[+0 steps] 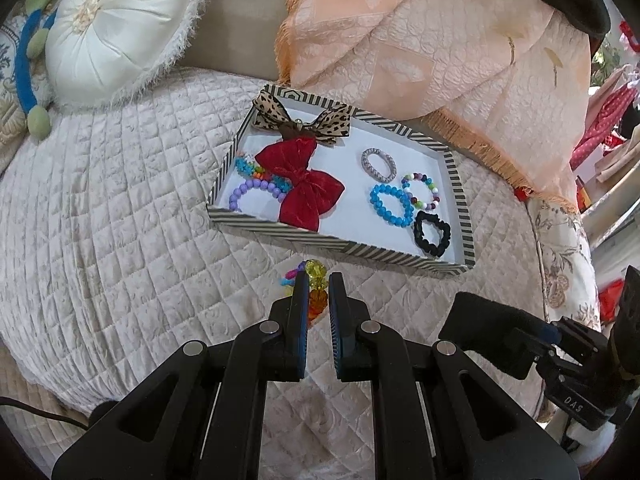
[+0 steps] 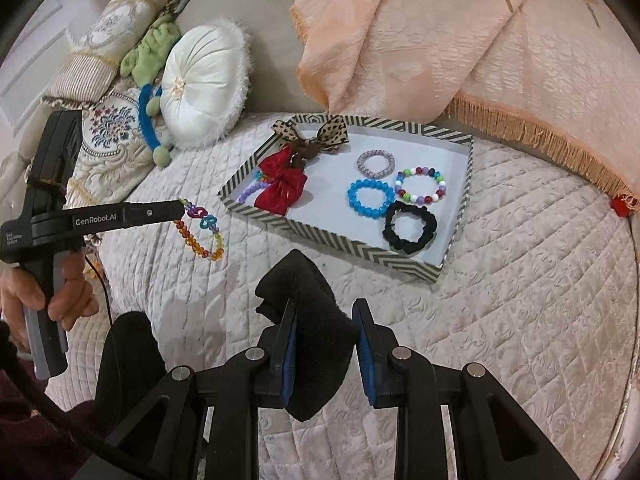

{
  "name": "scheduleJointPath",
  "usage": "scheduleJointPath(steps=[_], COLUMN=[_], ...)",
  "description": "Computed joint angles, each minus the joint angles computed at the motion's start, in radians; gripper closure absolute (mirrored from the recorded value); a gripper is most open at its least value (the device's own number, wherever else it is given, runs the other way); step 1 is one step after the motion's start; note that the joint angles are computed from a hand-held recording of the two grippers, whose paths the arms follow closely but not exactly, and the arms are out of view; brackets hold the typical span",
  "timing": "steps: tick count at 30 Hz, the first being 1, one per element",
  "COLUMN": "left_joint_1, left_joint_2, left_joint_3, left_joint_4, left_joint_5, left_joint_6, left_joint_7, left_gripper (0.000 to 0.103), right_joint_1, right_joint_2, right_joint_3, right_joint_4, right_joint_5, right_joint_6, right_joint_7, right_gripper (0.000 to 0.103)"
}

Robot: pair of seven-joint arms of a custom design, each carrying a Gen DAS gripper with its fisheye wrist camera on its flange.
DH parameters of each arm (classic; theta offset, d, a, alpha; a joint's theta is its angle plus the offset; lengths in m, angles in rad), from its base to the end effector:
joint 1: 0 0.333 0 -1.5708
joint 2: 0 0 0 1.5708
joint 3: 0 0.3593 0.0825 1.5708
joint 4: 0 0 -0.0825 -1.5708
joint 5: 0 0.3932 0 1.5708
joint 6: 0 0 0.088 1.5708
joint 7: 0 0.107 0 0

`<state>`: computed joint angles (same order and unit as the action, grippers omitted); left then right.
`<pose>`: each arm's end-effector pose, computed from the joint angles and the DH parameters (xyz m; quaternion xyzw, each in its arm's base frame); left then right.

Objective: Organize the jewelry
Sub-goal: 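Carry the amber crystal bracelet and black velvet clip over the tray with both grippers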

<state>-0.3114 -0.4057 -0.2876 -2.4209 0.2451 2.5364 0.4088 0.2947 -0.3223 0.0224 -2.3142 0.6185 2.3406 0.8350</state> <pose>0.3687 -0.2715 0.5434 -0.7963 0.5340 -0.2551 0.1253 0.4506 0.1584 0.5465 -0.8639 0.4054 -0.0038 0.2988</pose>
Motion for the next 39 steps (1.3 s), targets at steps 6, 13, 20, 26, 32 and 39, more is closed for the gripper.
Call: scheduleJointPath(steps=[6, 13, 20, 26, 32, 39], left_joint_1=[0.016, 0.026, 0.032, 0.042, 0.036, 0.020], left_joint_2=[0.022, 0.057, 0.104, 0.157, 0.227, 0.317], left_joint_3=[0.001, 0.002, 0.004, 0.004, 0.007, 0.008], left_joint_4=[0.032, 0.075, 0.125, 0.177, 0.232, 0.308], left_joint_5=[0.024, 0.046, 0.062, 0.086, 0.087, 0.098], left_joint_6=[-0.019, -0.035, -0.050, -0.056, -0.055, -0.051], left_joint_7=[0.007, 0.018, 0.038, 0.029, 0.036, 0.044], left_gripper=[0.095, 0.095, 0.095, 0.095, 0.095, 0.095], right_joint_1=[-0.005, -0.017, -0.029, -0.038, -0.048, -0.061], right_joint_2=[0.037, 0.077, 0.103, 0.126, 0.161, 0.208], right_joint_3=[-0.006, -0.009, -0.010, -0.012, -0.015, -0.011], right_joint_4=[0.031, 0.061, 0.086, 0.105, 0.127, 0.168], right_joint_5=[0.016, 0.034, 0.049, 0.061, 0.079, 0.087], right_joint_6=[0.004, 0.011, 0.030, 0.046, 0.067, 0.079], right_joint_7=[0.004, 0.008, 0.022, 0.028, 0.038, 0.050], right_gripper=[0.078, 0.078, 0.078, 0.078, 0.078, 0.078])
